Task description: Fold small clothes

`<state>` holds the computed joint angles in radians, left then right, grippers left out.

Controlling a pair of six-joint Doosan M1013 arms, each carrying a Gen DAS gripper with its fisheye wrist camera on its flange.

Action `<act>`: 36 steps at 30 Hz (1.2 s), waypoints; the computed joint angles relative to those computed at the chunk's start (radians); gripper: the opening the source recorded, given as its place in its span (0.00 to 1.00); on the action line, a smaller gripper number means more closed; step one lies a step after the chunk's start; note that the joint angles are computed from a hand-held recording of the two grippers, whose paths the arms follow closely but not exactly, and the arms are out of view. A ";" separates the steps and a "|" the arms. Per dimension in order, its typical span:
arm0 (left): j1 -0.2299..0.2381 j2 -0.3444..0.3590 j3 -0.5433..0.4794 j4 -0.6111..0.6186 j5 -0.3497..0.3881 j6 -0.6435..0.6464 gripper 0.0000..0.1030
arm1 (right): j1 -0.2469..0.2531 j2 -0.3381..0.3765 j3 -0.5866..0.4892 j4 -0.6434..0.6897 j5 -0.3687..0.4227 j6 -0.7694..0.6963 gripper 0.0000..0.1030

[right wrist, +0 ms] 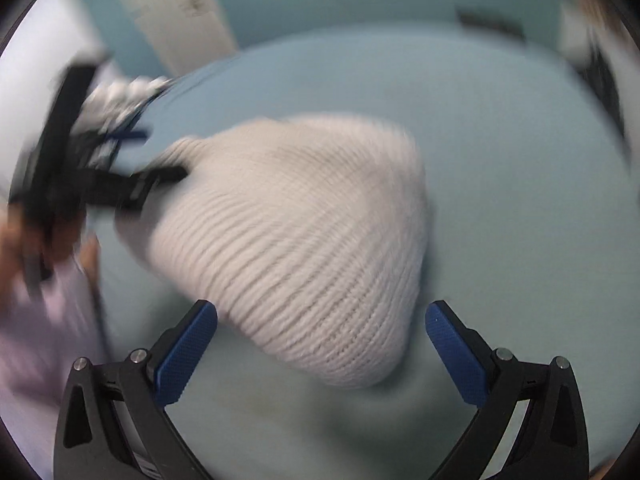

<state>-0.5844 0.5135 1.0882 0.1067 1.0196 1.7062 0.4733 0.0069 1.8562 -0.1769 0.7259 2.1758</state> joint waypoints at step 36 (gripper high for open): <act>0.040 0.050 0.027 -0.239 0.073 0.125 1.00 | -0.124 0.101 -0.079 0.039 0.221 -0.014 0.88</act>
<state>-0.5440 0.5640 1.1154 -0.1318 1.0925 1.8311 0.3498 0.1082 1.7774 -0.1382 0.9472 2.1615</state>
